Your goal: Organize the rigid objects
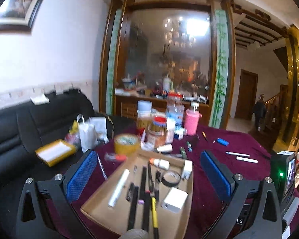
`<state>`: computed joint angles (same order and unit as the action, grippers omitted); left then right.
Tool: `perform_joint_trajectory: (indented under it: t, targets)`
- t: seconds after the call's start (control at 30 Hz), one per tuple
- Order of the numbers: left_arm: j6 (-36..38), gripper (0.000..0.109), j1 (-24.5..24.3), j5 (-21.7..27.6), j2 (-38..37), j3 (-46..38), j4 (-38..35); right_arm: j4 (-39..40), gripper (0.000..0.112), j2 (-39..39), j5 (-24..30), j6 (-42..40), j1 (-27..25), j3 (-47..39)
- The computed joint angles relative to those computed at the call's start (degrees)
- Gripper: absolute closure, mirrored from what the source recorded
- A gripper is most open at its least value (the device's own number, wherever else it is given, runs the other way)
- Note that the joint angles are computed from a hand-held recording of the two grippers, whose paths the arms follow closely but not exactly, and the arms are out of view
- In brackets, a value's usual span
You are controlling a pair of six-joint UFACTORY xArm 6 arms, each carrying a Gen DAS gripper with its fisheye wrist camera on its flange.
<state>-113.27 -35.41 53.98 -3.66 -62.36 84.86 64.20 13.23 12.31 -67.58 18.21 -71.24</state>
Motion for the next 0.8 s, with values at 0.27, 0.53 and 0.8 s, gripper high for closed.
perform_joint_trajectory:
  t: [0.27,0.53,0.8]
  targets:
    - [3.44,0.006,3.85,-6.36,2.69,-0.54,-9.44,-0.43,0.016,0.39,-0.33,-0.17,0.33,0.19]
    - [7.53,0.006,4.88,-8.08,5.51,-1.24,-14.54,-2.46,0.016,0.25,-1.91,0.57,1.45,1.04]
    - [10.73,0.006,4.26,-7.02,8.30,-2.75,-17.08,-8.28,0.016,0.50,-3.70,4.83,2.32,2.08]
